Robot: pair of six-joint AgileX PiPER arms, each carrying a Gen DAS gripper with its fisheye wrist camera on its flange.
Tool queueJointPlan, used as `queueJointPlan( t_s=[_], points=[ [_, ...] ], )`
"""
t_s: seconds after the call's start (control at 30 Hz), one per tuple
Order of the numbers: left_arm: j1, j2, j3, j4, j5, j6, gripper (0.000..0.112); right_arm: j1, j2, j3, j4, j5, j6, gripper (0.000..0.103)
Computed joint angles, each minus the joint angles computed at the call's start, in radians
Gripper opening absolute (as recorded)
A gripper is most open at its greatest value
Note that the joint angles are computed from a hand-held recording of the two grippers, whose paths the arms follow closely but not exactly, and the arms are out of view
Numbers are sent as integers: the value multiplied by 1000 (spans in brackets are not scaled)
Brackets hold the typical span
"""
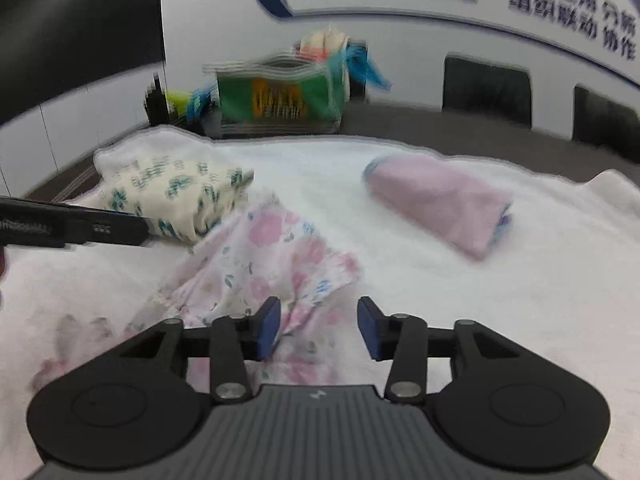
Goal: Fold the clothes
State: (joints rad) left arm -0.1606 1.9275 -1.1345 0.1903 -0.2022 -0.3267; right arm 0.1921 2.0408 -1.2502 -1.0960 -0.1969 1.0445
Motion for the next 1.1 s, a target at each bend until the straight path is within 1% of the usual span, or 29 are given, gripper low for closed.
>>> queueJointPlan(
  t_s=[0.03, 0.07, 0.1, 0.13, 0.2, 0.27, 0.3, 0.33, 0.37, 0.4, 0.43, 0.5, 0.57, 0.6, 0.63, 0.67, 0.7, 0.73, 0.77, 0.8, 0.83, 0.87, 0.97, 1.0, 1.07, 1.1],
  points=[
    [26, -61, 100, 21, -62, -19, 68, -25, -50, 70, 39, -53, -52, 52],
    [43, -100, 172, 57, -92, -77, 68, -53, -99, 137, 50, -106, -78, 53],
    [63, -134, 229, 132, -108, -176, 68, -82, -147, 199, 43, -158, -88, 56],
    [79, -145, 279, 214, -149, -276, 67, -104, -185, 252, 28, -195, -94, 57],
    [126, -151, 370, 398, -255, -476, 67, -115, -245, 321, -21, -207, -58, 57],
    [168, -109, 396, 597, -390, -673, 67, -122, -283, 377, -55, -232, -32, 57],
    [171, -77, 382, 659, -437, -729, 67, -124, -291, 397, -75, -258, -28, 57],
    [159, -51, 363, 681, -456, -759, 67, -127, -296, 414, -96, -288, -24, 57],
    [138, -34, 340, 690, -445, -776, 67, -124, -293, 425, -109, -316, -26, 57],
    [118, -19, 315, 704, -430, -795, 68, -115, -287, 427, -125, -325, -19, 57],
    [89, -3, 289, 679, -407, -779, 68, -106, -281, 426, -144, -329, -6, 57],
    [39, 29, 240, 632, -357, -747, 68, -73, -261, 420, -137, -310, -5, 57],
    [6, 58, 194, 617, -302, -743, 64, -60, -235, 417, -114, -322, -23, 57],
    [-10, 73, 169, 612, -274, -744, 45, -61, -218, 412, -102, -336, -28, 56],
    [-26, 88, 150, 590, -253, -727, 9, -57, -197, 400, -90, -339, -25, 50],
    [-31, 77, 170, 548, -263, -676, 7, -50, -177, 395, -70, -330, -33, 42],
    [-36, 61, 205, 483, -290, -601, 8, -36, -164, 390, -43, -301, -46, 16],
    [-41, 45, 239, 425, -319, -534, 8, -26, -163, 404, 18, -289, -100, 8],
    [-47, 30, 273, 372, -349, -472, 8, -19, -165, 423, 92, -287, -170, 8],
    [-48, 15, 304, 345, -379, -431, 7, -26, -169, 450, 150, -322, -244, 6],
    [-44, 3, 329, 358, -426, -418, 7, -43, -182, 488, 196, -381, -319, 6],
    [-32, -9, 348, 404, -474, -430, 7, -54, -195, 516, 224, -420, -365, 6],
    [8, 12, 298, 625, -543, -598, 7, -76, -247, 576, 288, -476, -433, 5],
    [9, 35, 251, 695, -525, -675, 7, -83, -256, 583, 295, -487, -432, 5],
    [5, 89, 134, 858, -463, -870, 8, -98, -269, 588, 303, -503, -416, 5],
    [6, 123, 79, 940, -439, -970, 10, -102, -267, 584, 305, -505, -410, 5]
  ],
)
